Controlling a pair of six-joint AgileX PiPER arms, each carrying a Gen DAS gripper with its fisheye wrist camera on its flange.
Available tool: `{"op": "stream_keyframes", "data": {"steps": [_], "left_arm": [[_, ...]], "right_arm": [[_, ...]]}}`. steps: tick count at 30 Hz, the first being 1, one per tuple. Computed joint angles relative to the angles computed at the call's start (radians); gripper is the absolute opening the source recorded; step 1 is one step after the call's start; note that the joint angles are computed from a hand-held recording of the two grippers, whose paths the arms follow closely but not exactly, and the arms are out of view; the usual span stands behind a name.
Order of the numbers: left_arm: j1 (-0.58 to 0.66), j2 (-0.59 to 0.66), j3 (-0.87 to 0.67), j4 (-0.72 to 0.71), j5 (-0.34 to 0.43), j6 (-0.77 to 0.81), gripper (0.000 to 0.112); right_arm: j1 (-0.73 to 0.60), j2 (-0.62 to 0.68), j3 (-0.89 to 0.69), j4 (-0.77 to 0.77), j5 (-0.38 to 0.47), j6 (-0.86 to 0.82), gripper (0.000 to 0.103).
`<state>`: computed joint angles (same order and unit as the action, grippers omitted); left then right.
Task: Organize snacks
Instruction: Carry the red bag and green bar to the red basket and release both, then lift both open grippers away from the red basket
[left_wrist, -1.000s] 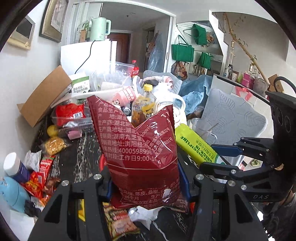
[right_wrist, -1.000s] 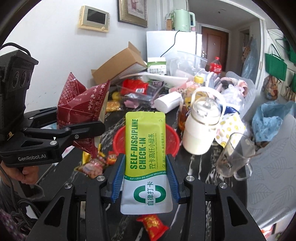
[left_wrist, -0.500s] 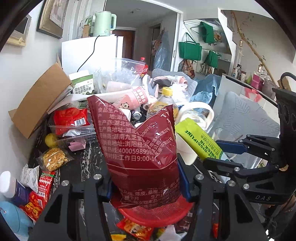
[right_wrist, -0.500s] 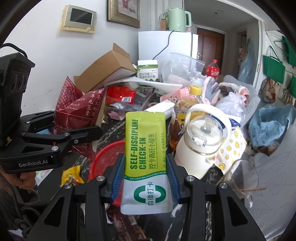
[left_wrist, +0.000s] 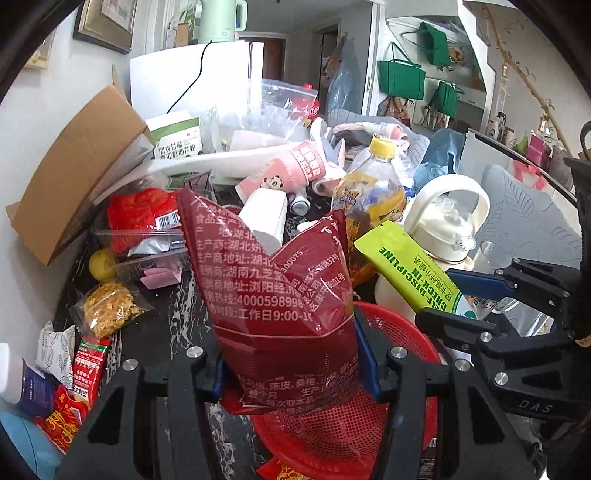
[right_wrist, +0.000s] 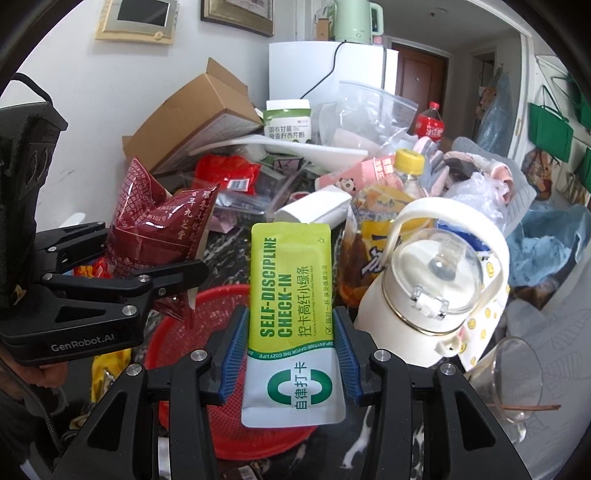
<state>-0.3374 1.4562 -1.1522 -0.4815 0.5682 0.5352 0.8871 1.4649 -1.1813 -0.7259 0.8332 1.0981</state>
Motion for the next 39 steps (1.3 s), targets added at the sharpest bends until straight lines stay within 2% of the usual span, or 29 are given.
{"op": "stream_keyframes", "data": {"steps": [10, 14, 16, 18, 24, 31, 34, 39], "left_arm": [[-0.021, 0.039, 0.002, 0.058, -0.031, -0.051, 0.053], [-0.026, 0.053, -0.002, 0.076, -0.026, -0.057, 0.066], [-0.04, 0.058, -0.006, 0.132, -0.033, -0.102, 0.067], [-0.054, 0.065, -0.013, 0.193, -0.034, -0.158, 0.071], [-0.057, 0.048, -0.011, 0.209, -0.023, -0.174, 0.073], [-0.054, -0.021, -0.004, 0.213, 0.007, -0.186, 0.073], [-0.047, -0.062, 0.003, 0.2, 0.028, -0.178, 0.073], [-0.042, -0.157, 0.022, 0.203, 0.059, -0.187, 0.073]], "right_arm": [[-0.031, 0.023, 0.015, 0.029, -0.035, -0.019, 0.047], [-0.028, 0.032, 0.02, 0.022, -0.041, -0.02, 0.048], [-0.027, 0.038, 0.02, 0.021, -0.038, -0.021, 0.048], [-0.032, 0.041, 0.02, 0.028, -0.039, -0.025, 0.048], [-0.049, 0.034, 0.023, 0.067, -0.031, -0.043, 0.048], [-0.014, -0.007, 0.015, 0.045, 0.021, -0.021, 0.048], [0.012, -0.028, 0.005, 0.04, 0.045, -0.013, 0.054], [0.085, -0.069, -0.02, 0.006, 0.114, 0.019, 0.058]]}}
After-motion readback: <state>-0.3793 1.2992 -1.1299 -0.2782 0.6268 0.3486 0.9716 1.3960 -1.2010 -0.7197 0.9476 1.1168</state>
